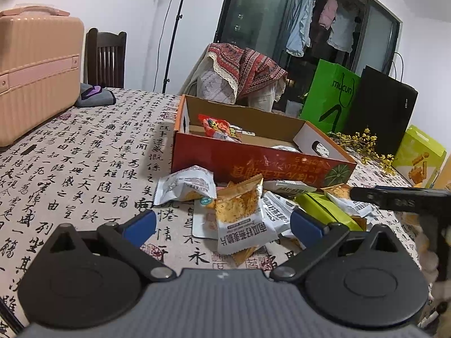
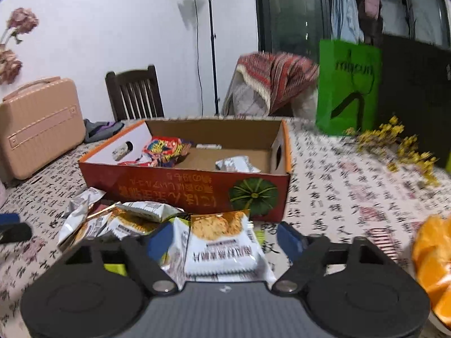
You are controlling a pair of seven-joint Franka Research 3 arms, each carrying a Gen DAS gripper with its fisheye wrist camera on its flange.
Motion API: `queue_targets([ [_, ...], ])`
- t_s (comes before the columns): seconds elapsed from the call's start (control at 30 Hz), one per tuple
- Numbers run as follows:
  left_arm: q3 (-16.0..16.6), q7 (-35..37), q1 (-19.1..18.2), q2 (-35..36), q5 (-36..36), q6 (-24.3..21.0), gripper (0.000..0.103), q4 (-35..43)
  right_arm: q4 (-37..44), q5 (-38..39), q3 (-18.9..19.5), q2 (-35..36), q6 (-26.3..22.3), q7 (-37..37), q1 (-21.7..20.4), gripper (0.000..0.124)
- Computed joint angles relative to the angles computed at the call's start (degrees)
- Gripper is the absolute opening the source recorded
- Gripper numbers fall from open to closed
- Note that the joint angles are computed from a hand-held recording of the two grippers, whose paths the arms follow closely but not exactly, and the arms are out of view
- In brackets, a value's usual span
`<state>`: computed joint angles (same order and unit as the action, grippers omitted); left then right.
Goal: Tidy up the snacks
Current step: 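Grasp the pumpkin-seed oat crisp packet with the left tool while the right tool grasps another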
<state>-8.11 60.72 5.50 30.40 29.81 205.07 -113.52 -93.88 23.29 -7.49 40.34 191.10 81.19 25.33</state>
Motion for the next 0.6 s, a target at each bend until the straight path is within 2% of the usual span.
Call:
queue_targets([
  [0.07, 0.3, 0.1, -0.3, 0.0, -0.5, -0.2, 0.103, 0.1, 3.9, 0.3, -2.3, 2.4, -3.9, 1.1, 1.4, 0.070],
  [0.13, 0.4, 0.0, -0.2, 0.1, -0.7, -0.4, 0.103, 0.2, 5.6, -0.4, -3.4, 3.5, -6.0, 3.0, 2.0, 0.065],
  [0.2, 0.1, -0.2, 0.2, 0.2, -0.4, -0.7, 0.103, 0.4, 5.2, -1.8, -3.8, 3.7, -5.6, 4.1, 2.5, 0.053],
  [0.23, 0.0, -0.3, 0.4, 0.4, -0.3, -1.0, 0.103, 0.6, 4.4, -2.3, -4.2, 3.5, -4.7, 4.4, 3.0, 0.053],
  [0.3, -0.4, -0.6, 0.7, 0.7, 0.0, -1.6, 0.103, 1.2, 3.0, -3.2, -2.2, 2.6, -3.0, 4.0, 1.7, 0.046],
  [0.4, -1.4, -1.1, 1.5, 1.4, 0.8, -2.3, 0.103, 2.1, 1.0, -2.4, -2.6, 1.8, -0.5, 3.9, 2.3, 0.043],
  [0.43, -1.8, -1.3, 1.9, 1.6, 1.2, -2.6, 0.103, 2.4, 0.1, -2.2, -1.5, 1.3, 0.7, 3.6, 1.6, 0.043],
  [0.5, -2.6, -1.7, 2.5, 2.1, 2.0, -3.3, 0.103, 3.2, -1.7, -2.5, 3.6, -0.1, 3.7, 2.7, -2.4, 0.043],
  [0.6, -2.8, -1.6, 2.3, 2.6, 1.9, -4.5, 0.103, 4.5, -4.4, -1.6, 7.0, -1.5, 8.6, 2.2, -4.9, 0.043],
])
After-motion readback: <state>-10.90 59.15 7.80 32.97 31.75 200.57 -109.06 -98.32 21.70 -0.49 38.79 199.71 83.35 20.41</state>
